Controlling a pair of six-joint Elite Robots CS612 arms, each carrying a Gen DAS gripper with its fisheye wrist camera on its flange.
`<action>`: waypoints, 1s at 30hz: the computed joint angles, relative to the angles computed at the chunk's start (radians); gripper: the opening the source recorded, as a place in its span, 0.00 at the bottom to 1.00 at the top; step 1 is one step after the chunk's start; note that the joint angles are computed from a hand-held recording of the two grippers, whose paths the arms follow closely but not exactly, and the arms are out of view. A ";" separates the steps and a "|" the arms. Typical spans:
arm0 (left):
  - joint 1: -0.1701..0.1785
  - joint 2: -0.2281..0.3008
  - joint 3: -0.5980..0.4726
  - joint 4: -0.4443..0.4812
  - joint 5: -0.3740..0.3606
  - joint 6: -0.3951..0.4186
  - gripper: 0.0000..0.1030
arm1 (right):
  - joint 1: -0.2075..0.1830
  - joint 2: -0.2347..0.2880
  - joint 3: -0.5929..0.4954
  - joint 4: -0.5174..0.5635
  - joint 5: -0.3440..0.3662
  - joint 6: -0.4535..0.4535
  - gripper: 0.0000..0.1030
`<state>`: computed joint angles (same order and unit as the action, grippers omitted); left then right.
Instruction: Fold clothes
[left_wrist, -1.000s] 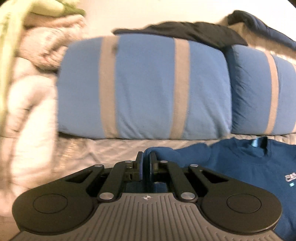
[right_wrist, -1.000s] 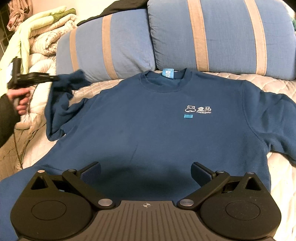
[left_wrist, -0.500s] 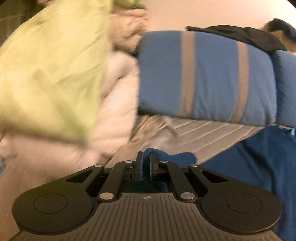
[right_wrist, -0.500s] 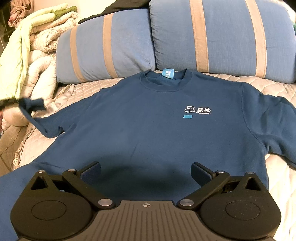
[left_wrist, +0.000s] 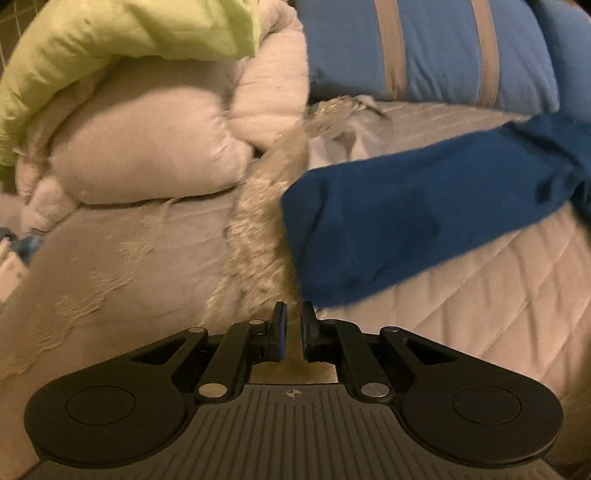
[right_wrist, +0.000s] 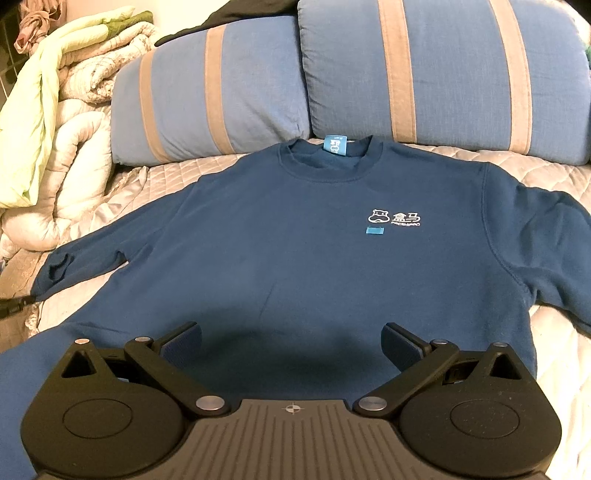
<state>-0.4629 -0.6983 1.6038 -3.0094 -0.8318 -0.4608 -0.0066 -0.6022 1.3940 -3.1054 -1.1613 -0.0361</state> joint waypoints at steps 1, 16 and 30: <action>-0.003 -0.004 0.007 -0.002 0.013 0.001 0.12 | 0.001 0.000 0.000 0.000 -0.002 -0.001 1.00; -0.029 0.063 -0.066 -0.227 0.017 0.466 0.48 | 0.004 -0.004 0.006 -0.008 -0.022 -0.004 1.00; -0.006 0.080 -0.120 -0.133 0.049 0.478 0.19 | 0.000 -0.001 0.002 -0.008 -0.012 0.008 1.00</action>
